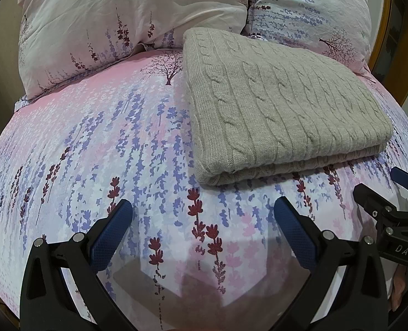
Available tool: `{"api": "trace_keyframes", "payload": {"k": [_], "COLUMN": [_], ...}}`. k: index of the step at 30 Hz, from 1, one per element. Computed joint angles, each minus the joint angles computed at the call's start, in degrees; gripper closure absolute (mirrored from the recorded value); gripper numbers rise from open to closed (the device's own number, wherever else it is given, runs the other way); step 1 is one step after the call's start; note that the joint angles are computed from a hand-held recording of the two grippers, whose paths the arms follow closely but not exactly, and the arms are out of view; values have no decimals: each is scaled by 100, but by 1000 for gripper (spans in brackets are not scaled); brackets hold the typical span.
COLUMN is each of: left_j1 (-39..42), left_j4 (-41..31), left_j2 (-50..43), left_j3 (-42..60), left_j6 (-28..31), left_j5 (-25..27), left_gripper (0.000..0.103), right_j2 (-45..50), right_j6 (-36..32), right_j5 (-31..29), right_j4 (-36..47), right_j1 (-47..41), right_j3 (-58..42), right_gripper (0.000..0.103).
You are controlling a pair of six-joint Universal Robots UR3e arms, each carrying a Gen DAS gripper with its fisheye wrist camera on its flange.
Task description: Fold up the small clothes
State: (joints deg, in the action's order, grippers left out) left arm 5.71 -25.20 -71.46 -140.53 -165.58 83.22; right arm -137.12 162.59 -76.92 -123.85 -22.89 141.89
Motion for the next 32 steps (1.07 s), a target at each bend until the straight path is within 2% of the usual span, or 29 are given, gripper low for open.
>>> {"api": "trace_keyframes", "payload": {"k": [32], "left_j1": [-31], "left_j4": [13], "left_j2": [24], "left_j3": [-23], "left_j6": [-58], "left_j5": [36], "left_gripper": [1], "right_j2": [24], "right_j6": [72], "right_j5": [-43], "right_j4": [-51], "right_j1": [55], "right_j3": [5], "right_gripper": [2]}}
